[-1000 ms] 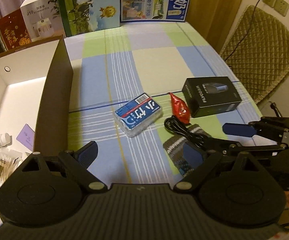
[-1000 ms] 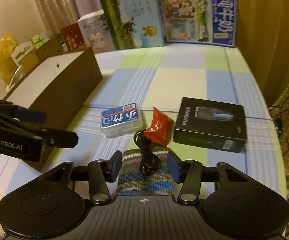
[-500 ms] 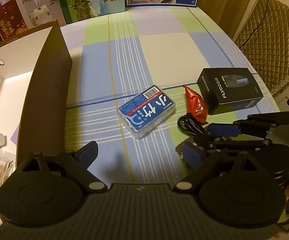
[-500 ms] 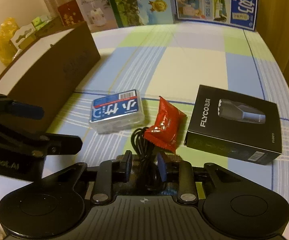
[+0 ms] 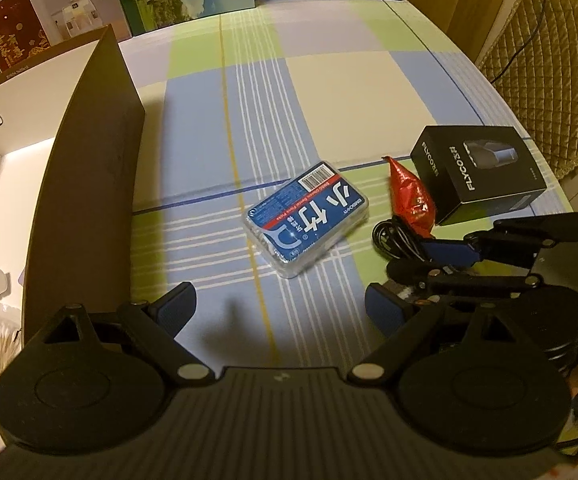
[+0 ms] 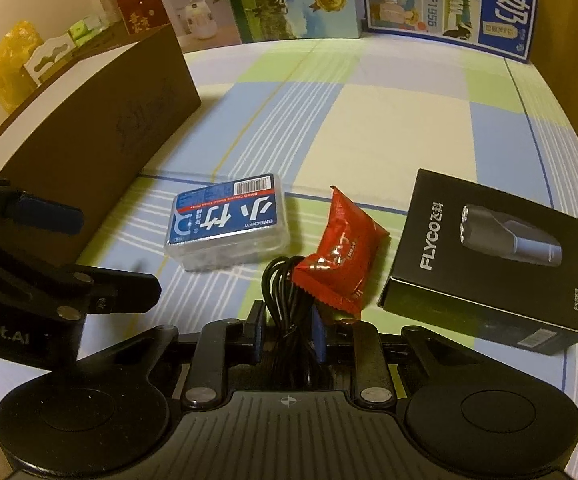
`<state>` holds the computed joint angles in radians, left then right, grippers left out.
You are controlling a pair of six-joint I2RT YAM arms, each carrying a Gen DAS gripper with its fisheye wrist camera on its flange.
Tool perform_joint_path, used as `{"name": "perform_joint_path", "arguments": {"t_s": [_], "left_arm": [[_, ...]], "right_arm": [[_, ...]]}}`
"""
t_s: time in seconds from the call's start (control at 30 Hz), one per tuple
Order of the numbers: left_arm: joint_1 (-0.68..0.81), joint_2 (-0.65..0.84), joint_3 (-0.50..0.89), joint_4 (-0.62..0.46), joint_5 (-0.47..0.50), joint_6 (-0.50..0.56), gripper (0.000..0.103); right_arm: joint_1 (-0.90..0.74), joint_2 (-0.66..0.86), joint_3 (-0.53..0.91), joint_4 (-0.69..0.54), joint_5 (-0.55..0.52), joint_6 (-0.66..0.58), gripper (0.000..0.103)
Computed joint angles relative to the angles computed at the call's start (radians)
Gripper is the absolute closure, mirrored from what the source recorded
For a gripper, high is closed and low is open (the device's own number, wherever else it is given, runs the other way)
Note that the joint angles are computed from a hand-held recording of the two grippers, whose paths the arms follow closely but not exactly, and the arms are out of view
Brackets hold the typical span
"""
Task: Organize objects
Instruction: 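Grasp the black cable with right tool while left tool grasps blue toothbrush box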
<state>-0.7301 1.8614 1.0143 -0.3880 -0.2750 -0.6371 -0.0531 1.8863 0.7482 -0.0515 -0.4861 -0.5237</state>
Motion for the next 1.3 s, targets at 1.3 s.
{"name": "perform_joint_path", "arguments": {"t_s": [1.3], "left_arm": [[0.096, 0.267, 0.192, 0.111, 0.065, 0.417, 0.029]], "right_arm": [[-0.215, -0.09, 0.0, 0.014, -0.22, 0.152, 0.093]]}}
